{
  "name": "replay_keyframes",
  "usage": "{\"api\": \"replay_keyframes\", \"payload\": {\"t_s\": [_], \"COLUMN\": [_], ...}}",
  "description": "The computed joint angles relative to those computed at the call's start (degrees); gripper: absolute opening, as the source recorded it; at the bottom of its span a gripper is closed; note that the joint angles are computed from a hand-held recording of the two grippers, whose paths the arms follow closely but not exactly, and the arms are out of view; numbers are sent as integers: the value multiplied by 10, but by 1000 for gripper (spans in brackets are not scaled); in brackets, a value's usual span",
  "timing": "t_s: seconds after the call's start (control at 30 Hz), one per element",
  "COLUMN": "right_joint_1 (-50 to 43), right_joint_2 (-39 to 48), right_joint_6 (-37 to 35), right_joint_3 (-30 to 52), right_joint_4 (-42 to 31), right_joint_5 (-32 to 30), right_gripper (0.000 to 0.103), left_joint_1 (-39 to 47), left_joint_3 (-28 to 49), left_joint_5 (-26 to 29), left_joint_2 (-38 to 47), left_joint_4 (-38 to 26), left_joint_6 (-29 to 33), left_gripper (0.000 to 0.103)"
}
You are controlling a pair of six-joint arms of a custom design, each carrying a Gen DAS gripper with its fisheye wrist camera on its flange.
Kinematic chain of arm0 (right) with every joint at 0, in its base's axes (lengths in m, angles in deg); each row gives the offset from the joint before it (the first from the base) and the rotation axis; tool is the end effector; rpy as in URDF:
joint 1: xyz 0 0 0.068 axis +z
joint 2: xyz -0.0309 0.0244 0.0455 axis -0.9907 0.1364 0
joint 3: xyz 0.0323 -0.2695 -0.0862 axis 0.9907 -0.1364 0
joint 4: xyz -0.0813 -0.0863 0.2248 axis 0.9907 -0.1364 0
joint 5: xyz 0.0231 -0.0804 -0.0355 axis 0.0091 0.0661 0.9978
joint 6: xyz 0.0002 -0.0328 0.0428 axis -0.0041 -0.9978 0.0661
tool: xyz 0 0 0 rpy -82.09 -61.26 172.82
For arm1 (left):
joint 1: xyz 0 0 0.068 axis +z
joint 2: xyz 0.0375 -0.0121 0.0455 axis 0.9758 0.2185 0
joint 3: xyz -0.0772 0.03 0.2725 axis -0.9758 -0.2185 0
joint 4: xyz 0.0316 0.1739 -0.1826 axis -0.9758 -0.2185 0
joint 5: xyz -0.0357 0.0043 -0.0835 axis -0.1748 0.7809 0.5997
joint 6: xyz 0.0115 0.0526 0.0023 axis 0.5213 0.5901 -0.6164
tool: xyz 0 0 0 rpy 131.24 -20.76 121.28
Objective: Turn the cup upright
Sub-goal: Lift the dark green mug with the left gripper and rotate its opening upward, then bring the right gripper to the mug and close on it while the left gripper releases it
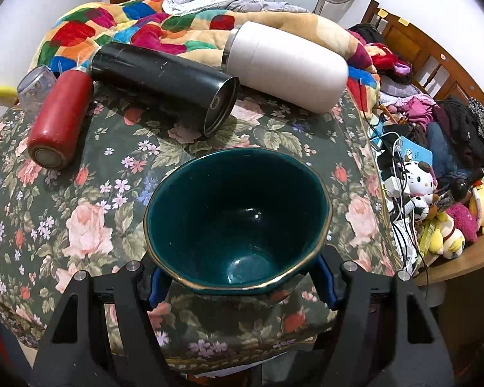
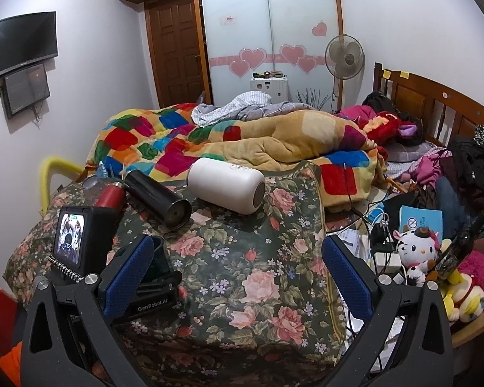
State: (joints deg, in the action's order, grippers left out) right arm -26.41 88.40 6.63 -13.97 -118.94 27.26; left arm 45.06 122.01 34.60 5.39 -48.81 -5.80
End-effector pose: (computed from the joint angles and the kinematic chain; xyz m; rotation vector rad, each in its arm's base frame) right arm 0.1515 0.1866 0.3466 -0.1023 2.1941 0.1661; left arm 0.2487 -0.1535 0.2315 0.0520 2.6195 -0.2691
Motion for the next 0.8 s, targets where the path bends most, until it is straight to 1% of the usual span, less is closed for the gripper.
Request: {"api": "replay_keyframes", "payload": {"t_s": [0.27,0.37,0.43,0.5,0.8], "right_joint_1": [-25,-34,-36,-37,-34], "right_joint_2": [14,19,22,23,36], "right_joint_6": [-13,-15,-14,-14,-6], "right_joint_3": [-2,-3,-1,-2,4], "right_joint_4": [15,18,17,17,13], "right_joint_5": [-20,-29,-32,-32,-40], "right_gripper": [103,103,103,103,103], "left_joint_1": [23,27,33,40,40], "left_joint_3": [18,26,29,24,12], "left_joint_5": [12,0,4,15,17], "left_joint_2": [32,50,62,65,58], "left_joint_4": [23,22,18,21,28], "left_joint_6": [16,15,14,16,25], "left_gripper": [71,71,71,71,71]}}
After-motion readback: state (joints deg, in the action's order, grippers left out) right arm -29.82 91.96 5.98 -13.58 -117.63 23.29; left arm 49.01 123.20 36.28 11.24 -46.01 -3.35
